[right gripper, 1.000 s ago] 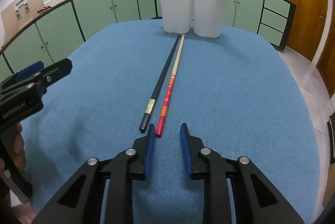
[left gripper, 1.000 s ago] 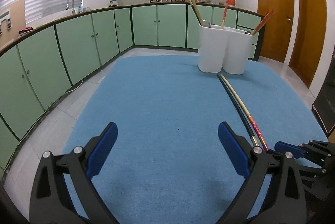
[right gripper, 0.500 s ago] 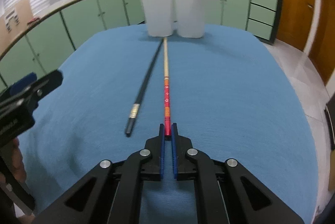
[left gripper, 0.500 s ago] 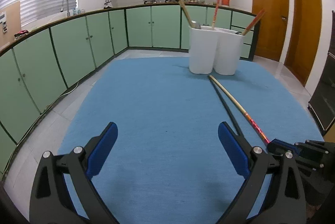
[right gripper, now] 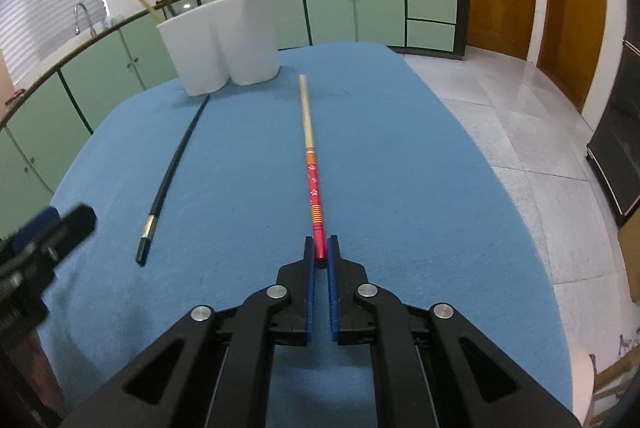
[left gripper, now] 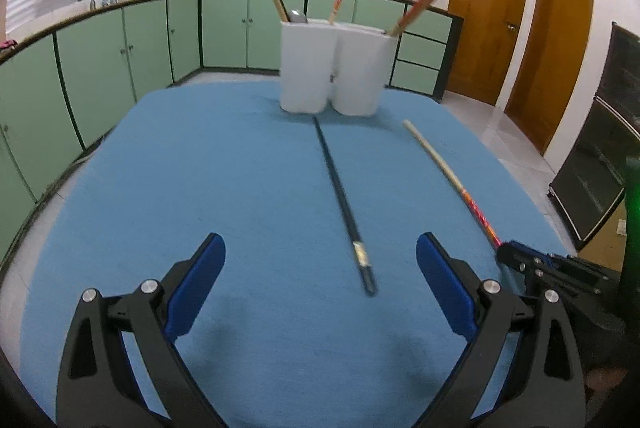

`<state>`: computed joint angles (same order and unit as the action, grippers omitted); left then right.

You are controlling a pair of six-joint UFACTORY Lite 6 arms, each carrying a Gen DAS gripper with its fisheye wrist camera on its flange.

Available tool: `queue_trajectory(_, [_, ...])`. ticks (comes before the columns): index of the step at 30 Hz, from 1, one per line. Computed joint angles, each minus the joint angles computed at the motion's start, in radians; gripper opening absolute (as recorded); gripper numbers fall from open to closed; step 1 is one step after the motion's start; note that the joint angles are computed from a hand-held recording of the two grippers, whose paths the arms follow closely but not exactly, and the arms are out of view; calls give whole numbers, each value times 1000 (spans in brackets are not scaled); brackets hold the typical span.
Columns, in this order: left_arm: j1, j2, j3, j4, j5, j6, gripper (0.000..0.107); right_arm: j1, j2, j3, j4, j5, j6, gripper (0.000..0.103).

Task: Organize utensils

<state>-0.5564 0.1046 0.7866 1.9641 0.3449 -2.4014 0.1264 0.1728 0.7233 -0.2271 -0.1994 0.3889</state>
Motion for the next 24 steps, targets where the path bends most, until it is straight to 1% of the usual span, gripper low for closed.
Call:
queue_trajectory(1, [-10, 19, 11, -12, -2, 6, 88, -4, -2, -2, 3, -3, -6, 6])
queue_trajectory(2, [-17, 38, 23, -21, -2, 12, 82, -9, 0, 0, -12, -6, 6, 6])
queue_trajectory(6, [-24, 82, 58, -59, -21, 36, 77, -20, -2, -5, -76, -15, 72, 6])
queue_trajectory(8, [-23, 101, 76, -84, -32, 59, 68, -26, -6, -8, -96, -18, 91, 6])
queue_trajectory(12, [-11, 120, 100, -136, -68, 120, 58, -35, -9, -11, -138, -24, 134, 6])
queue_trajectory(13, [-8, 129, 106, -138, -78, 121, 55, -39, -14, -16, -148, -27, 142, 6])
queue_trajectory(16, [1, 159, 133, -179, -112, 171, 44, -41, -25, -28, -141, -32, 135, 6])
queue_trajectory(18, [-1, 177, 149, -229, -122, 220, 39, -36, -25, -25, -115, -32, 113, 6])
queue_trajectory(20, [7, 199, 170, -282, -145, 276, 24, -35, -30, -31, -80, -36, 75, 6])
queue_trajectory(21, [7, 207, 178, -319, -141, 309, 22, -30, -28, -28, -53, -35, 48, 6])
queue_trajectory(22, [9, 210, 183, -329, -141, 318, 15, -27, -25, -25, -39, -34, 34, 6])
queue_trajectory(23, [13, 210, 181, -297, -153, 288, 7, -26, -20, -17, -37, -31, 30, 6])
queue_trajectory(24, [17, 211, 183, -282, -159, 276, 8, -22, -16, -14, -18, -29, 12, 6])
